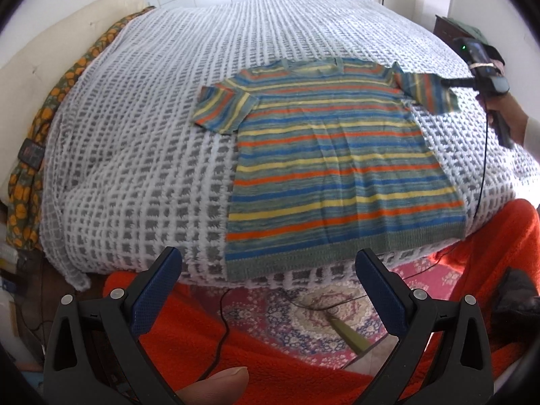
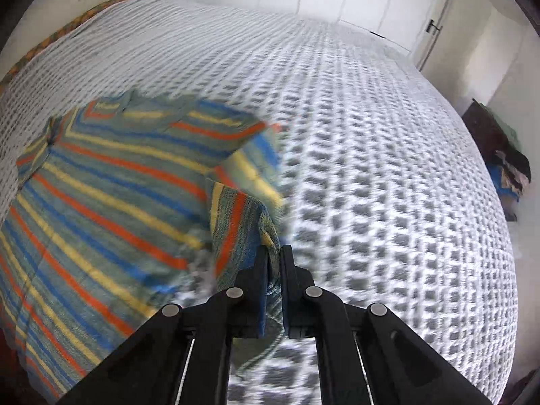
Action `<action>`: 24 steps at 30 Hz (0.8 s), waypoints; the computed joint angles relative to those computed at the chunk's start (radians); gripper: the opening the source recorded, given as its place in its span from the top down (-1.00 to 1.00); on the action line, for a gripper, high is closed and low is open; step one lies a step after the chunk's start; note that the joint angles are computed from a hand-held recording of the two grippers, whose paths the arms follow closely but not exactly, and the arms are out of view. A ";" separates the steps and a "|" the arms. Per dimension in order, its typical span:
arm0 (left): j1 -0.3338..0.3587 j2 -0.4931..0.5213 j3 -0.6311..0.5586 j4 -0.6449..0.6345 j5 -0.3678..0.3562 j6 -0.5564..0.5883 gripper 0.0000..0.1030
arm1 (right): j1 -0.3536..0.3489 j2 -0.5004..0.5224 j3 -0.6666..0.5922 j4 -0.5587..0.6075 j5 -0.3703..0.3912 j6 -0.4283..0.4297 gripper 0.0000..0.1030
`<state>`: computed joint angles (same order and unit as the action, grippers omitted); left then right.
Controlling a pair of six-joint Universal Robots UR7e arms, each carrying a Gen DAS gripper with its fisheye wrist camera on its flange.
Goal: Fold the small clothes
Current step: 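Grasp the sleeve cuff nearest the right tool with the right gripper, then fold the held sleeve across the shirt body and open the right gripper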
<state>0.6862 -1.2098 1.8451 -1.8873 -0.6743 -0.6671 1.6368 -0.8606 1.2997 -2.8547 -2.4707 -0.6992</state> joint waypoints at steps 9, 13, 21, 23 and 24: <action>-0.009 0.090 -0.078 0.057 -0.005 0.029 -0.99 | -0.127 -0.012 -0.348 0.364 0.049 0.379 0.92; -0.015 0.117 -0.100 0.077 0.007 0.040 -0.99 | -0.172 -0.043 -0.303 0.392 0.084 0.496 0.62; 0.005 0.157 -0.137 0.063 -0.031 0.068 -0.99 | -0.281 -0.300 0.036 0.365 0.470 0.678 -0.02; 0.007 0.169 -0.147 0.055 -0.045 0.083 -0.99 | -0.317 -0.332 0.096 0.378 0.606 0.758 0.00; 0.005 0.174 -0.150 0.054 -0.045 0.090 -0.99 | -0.328 -0.333 0.116 0.351 0.641 0.783 0.00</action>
